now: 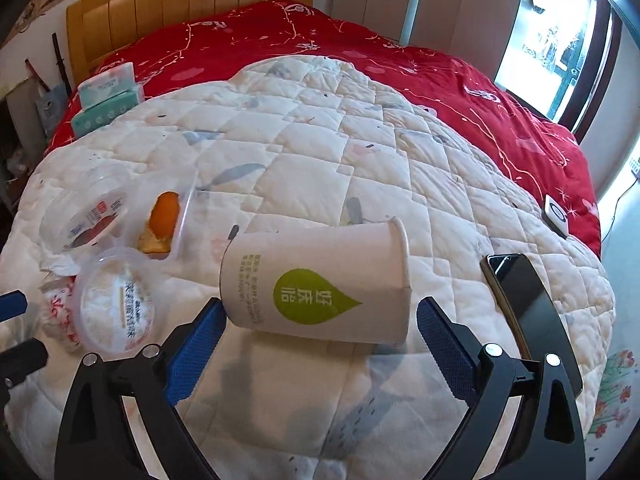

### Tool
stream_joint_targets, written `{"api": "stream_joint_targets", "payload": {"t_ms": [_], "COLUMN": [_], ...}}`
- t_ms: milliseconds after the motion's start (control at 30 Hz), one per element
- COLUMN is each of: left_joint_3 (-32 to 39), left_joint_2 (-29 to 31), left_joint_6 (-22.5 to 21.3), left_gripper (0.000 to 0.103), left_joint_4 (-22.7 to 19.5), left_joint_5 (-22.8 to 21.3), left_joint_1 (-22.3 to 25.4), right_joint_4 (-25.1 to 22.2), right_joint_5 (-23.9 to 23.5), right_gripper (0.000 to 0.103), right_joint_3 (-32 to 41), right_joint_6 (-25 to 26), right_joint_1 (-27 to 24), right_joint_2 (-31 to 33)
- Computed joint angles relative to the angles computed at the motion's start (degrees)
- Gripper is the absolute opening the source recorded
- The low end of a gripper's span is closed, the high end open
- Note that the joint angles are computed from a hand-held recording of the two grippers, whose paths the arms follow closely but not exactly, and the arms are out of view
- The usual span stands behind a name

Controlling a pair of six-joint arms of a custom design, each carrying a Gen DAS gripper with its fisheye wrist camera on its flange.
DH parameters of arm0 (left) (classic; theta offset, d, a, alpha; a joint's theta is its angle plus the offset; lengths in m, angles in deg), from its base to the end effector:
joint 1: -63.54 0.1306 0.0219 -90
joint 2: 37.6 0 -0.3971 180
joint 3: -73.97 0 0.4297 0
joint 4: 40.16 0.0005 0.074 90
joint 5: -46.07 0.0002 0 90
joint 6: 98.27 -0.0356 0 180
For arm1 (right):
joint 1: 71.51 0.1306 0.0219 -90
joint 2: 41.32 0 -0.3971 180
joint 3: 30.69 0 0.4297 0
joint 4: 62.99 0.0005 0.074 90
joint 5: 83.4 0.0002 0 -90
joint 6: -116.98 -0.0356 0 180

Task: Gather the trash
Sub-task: 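Grasp the paper cup with the right tool while the left tool grasps the crumpled tissue, then carry the crumpled tissue over the wastebasket and release it with the left tool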

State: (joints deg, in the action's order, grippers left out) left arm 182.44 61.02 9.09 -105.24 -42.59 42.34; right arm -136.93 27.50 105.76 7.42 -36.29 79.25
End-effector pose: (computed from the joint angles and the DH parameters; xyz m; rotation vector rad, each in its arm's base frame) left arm 0.5283 -0.2063 0.5066 0.0952 2.5590 -0.2930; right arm 0.5744 0.3893 0.4990 -0.2086 2.4791 -0.0798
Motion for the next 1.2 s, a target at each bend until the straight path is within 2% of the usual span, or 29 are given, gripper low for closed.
{"api": "stream_joint_targets", "payload": {"t_ms": [33,233,300,333,567,733,1000,1200], "left_joint_3": [0.42,0.81,0.83,0.81,-0.17,-1.97,-6.8,-8.73], "left_joint_2": [0.57,1.79,2.11,2.24,1.36,-0.95,-8.16,-13.11], "left_joint_6": [-0.6,-1.59,-1.7,-1.76,-2.83,-1.67,0.96,2.26], "left_gripper": [0.069,0.057,0.047,0.046,0.036,0.033,0.033,0.033], "left_joint_4": [-0.08,0.77,0.96,1.12,2.1,2.23,2.28,1.05], "left_joint_5": [0.51,1.44,2.5,2.93,0.38,-0.26,-2.09,-5.55], "left_joint_1": [-0.02,0.31,0.58,0.65,-0.37,-0.72,-1.22,-1.41], "right_joint_4": [-0.05,1.05,1.51,1.79,4.17,5.38,7.24,8.08], "right_joint_5": [-0.51,-1.01,-1.48,-1.82,-3.93,-4.66,-6.17,-6.78], "right_gripper": [0.081,0.081,0.081,0.081,0.081,0.081,0.081,0.081], "right_joint_3": [0.24,-1.9,-3.18,-3.85,-8.64,-11.25,-15.15,-16.31], "right_joint_6": [0.08,0.5,0.25,0.1,-0.89,-1.39,-2.35,-2.01], "right_joint_1": [-0.13,-0.59,-0.74,-0.84,-0.54,0.63,3.82,6.59], "right_joint_2": [0.12,-1.65,-2.68,-3.25,-7.65,-10.4,-14.79,-16.76]}}
